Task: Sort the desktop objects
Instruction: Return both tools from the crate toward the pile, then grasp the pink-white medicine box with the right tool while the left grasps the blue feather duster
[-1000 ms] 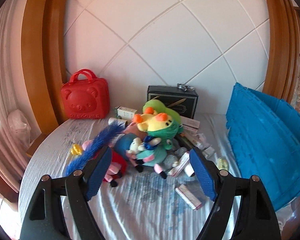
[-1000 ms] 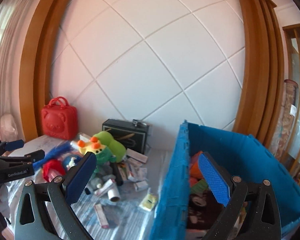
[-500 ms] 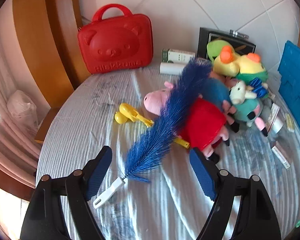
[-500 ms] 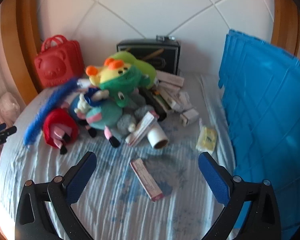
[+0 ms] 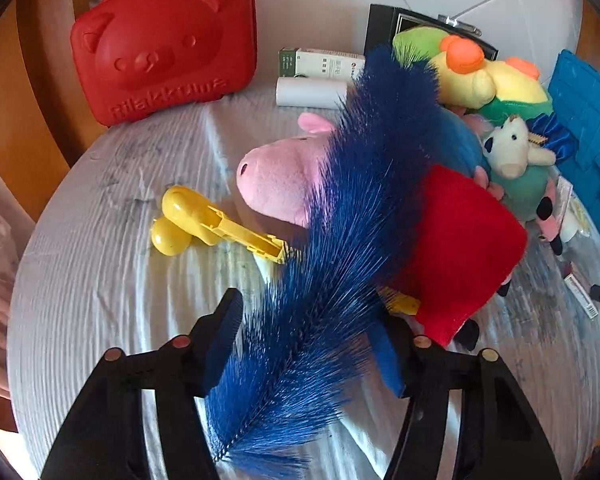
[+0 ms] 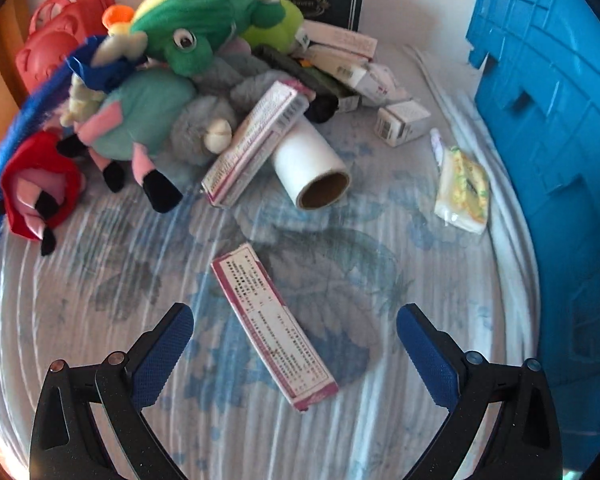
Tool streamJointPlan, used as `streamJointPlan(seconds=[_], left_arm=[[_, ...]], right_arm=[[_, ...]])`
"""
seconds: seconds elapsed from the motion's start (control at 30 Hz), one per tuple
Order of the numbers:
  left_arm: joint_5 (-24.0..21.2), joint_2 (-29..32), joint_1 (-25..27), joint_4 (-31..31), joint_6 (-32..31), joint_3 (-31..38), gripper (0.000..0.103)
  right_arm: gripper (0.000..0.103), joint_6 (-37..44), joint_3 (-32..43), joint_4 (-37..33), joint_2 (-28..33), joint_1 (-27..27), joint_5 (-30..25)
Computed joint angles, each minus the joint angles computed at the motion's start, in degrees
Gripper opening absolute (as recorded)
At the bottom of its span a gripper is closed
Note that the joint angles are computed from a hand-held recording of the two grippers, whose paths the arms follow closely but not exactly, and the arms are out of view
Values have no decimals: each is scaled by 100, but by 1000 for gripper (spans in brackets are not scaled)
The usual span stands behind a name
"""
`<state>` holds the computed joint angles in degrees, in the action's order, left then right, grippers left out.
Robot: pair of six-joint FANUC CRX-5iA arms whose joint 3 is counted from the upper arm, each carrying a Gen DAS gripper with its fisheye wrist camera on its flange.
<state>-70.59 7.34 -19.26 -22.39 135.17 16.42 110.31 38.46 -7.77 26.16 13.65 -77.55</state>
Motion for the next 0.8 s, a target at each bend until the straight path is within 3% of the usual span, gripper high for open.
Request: streamJointPlan(seconds=[0.07,0.43,0.53,0.67,0.8], left_arm=[[-34,2,25,20,-61,-17,32],[-1247,129,-228,-546,540,369,21],[-1702,238,-196,-422,626,591,17],[-2002,242,-197,-258,806,736,13],[-2139,174,-295,-318,906,816,13]], right_arm=[[103,-6,15,30,79,23,-30],[102,-27,-168,338,164,168,11],[84,-7,-6,124,202,118,-169],[28,11,-34,114,116,167,-117],[28,-17,-170,262,14,248,-55]])
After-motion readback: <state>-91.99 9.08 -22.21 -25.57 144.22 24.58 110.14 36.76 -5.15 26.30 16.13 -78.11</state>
